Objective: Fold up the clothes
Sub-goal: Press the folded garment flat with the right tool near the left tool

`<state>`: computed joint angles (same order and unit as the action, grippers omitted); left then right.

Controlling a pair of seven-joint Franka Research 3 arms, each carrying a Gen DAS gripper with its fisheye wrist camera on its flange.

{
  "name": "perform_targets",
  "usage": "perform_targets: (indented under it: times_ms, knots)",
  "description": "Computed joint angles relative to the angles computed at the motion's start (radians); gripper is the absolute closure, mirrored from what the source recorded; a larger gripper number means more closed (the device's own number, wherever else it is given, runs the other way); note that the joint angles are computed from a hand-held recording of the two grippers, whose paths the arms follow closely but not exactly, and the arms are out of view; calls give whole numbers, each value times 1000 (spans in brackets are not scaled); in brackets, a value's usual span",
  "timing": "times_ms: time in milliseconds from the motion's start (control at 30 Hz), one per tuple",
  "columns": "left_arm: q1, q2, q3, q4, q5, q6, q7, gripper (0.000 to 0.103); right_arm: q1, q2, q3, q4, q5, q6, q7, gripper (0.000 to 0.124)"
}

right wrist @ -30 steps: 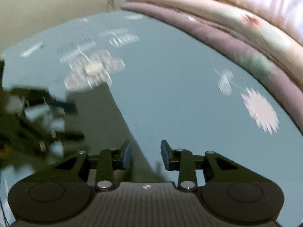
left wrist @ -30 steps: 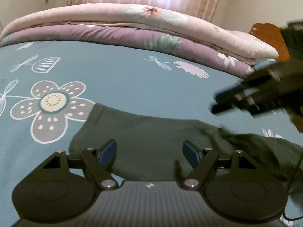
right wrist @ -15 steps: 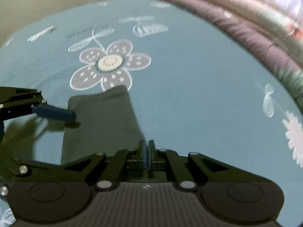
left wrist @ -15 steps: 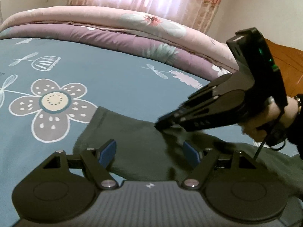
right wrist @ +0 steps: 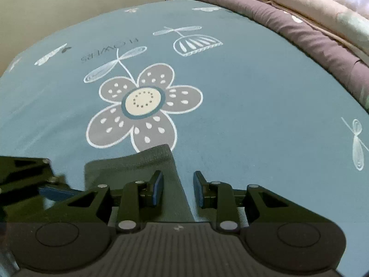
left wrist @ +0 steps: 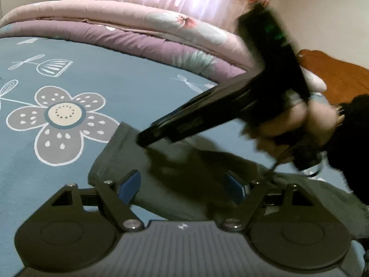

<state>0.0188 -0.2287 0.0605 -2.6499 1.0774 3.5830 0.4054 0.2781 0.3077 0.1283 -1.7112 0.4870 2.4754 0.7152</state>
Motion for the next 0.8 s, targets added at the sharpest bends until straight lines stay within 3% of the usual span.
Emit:
perform_targets:
  times_ms: [200,367,500,600,733,800]
  knots:
    - [21,4,-10,-19,-44,73,45,22,-20,-233,-43,-223,-33,90,-26,81]
    - [30,17,-20,-11,-36,99,46,21,-37,-340,-79,-343,-56,-5,48,81]
    - [35,27,-27,-1,-16,92,26,21,-23,-267,-65,-352,-25,78,111,81]
    - [40,26,-28,0,-6,83,12,21,-12,-247,-50,-355,39,200,87,81]
    - [49,43,-24,8,14,120,-5,18,-29,-378,-74,-445,31,215,116,75]
    - [53,53,-33,18,26,118,-14,18,-54,-476,-85,-526,-58,214,189,72]
